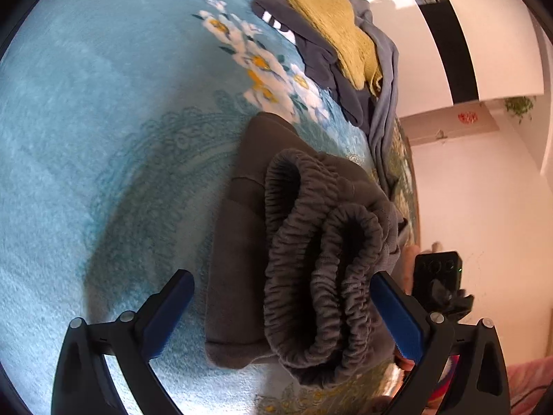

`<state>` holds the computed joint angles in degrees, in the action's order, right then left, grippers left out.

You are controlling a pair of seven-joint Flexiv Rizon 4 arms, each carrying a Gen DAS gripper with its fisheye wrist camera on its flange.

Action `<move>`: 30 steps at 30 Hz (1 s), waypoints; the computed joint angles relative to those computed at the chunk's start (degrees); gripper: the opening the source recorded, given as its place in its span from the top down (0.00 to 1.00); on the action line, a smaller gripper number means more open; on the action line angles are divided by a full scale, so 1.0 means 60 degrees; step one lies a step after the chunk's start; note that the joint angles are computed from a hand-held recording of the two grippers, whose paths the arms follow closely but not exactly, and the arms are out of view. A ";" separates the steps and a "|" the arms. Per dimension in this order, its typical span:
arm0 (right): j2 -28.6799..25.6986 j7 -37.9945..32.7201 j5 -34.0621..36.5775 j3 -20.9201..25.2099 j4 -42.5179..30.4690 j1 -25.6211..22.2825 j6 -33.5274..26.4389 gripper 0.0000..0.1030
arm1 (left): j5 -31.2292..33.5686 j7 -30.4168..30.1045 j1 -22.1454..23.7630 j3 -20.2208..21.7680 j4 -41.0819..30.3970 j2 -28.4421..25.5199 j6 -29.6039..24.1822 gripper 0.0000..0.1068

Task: Fold clothes
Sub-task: 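Lift the folded sweatpants bundle with both grippers and carry it toward the pink blanket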

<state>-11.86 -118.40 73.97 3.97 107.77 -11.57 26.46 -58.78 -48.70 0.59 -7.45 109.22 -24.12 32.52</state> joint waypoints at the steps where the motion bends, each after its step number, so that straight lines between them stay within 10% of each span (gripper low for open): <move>1: -0.0015 0.0026 -0.0015 0.0002 -0.0019 0.0021 0.0026 0.02 | -0.0042 -0.0007 -0.0015 -0.0024 -0.0046 -0.0054 0.0037 0.04; 9: 0.0066 0.0412 -0.0547 0.0079 -0.0022 0.0282 0.0623 0.06 | -0.0098 0.0051 -0.0130 -0.0098 -0.0079 -0.0091 0.0337 0.11; 20: 0.0410 0.1511 -0.1231 0.0050 0.0076 0.0412 0.1092 0.49 | 0.0672 -0.0277 -0.0482 0.0059 0.0121 0.0624 0.0909 0.33; 30: 0.1488 0.1073 -0.0950 -0.0386 0.0021 0.0325 0.0389 0.51 | 0.0494 -0.0585 -0.0886 0.0310 0.0628 0.2194 0.1216 0.34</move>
<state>-2.93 -111.96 68.28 1.65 107.89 -9.62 28.80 -55.82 -52.21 -4.73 -5.59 112.98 -10.96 39.82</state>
